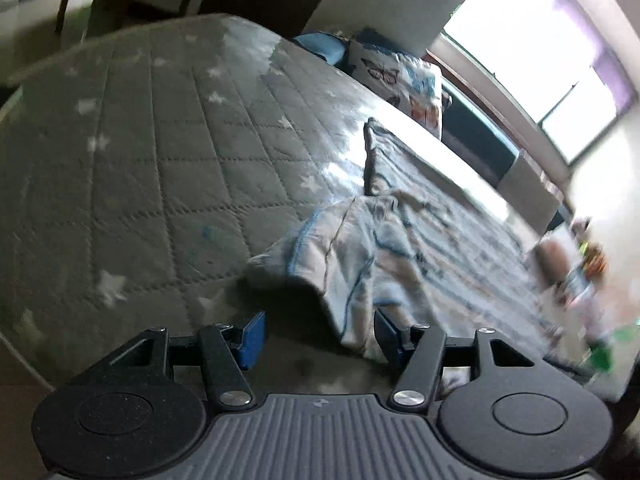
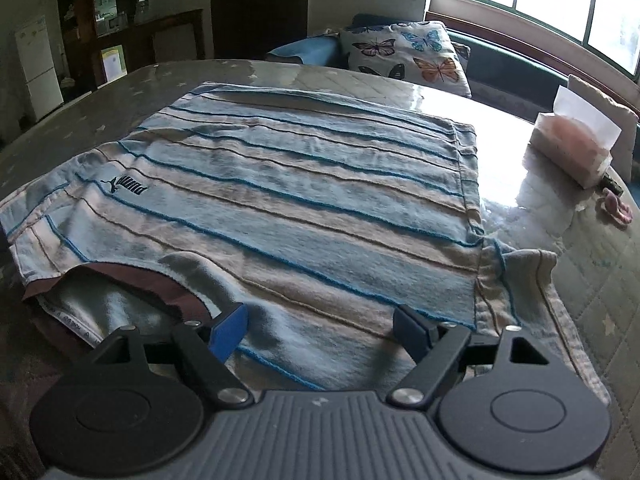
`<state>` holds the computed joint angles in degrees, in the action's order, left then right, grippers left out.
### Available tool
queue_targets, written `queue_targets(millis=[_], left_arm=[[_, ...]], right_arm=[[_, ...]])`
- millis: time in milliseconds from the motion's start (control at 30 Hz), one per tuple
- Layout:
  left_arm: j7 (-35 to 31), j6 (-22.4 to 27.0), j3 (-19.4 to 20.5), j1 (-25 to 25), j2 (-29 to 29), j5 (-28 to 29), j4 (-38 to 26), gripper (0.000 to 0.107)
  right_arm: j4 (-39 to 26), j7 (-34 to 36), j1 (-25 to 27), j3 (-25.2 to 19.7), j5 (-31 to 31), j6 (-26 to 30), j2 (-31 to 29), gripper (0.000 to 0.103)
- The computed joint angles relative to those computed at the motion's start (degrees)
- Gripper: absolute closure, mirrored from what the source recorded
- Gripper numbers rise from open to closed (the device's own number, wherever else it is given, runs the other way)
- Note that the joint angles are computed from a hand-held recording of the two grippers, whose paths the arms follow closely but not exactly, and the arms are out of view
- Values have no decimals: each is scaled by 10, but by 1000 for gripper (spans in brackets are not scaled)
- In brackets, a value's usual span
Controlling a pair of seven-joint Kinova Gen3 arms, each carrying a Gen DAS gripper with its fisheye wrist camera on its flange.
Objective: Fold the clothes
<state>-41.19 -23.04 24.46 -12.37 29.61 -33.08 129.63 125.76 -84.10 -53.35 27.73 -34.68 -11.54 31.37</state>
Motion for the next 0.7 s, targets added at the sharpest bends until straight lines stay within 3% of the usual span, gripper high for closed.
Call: queue_targets(millis=[100, 200, 267, 400, 533, 633, 667, 700], left_arm=[[49, -33, 41, -54, 39, -38, -6, 46], [91, -66, 48, -72, 66, -61, -11, 46], [93, -99, 25, -57, 70, -55, -11, 46], [61, -146, -50, 13, 57, 12, -10, 48], [32, -159, -94, 56, 50, 58, -16, 52], [2, -163, -116, 83, 48, 92, -22, 61], [-8, -165, -122, 91, 48, 103, -24, 71], [-16, -165, -125, 95, 49, 110, -25, 89]], right_arm=[[-1, 1, -1, -2, -1, -2, 1, 21], [0, -1, 6, -10, -1, -7, 0, 21], [0, -1, 10, -15, -3, -9, 1, 20], [0, 1, 15, -21, -7, -12, 1, 16], [1, 5, 19, -26, -12, -14, 0, 15], [1, 6, 24, -31, -14, -17, -1, 14], [2, 6, 28, -36, -13, -20, -1, 14], [2, 7, 30, -38, -14, -21, -1, 14]])
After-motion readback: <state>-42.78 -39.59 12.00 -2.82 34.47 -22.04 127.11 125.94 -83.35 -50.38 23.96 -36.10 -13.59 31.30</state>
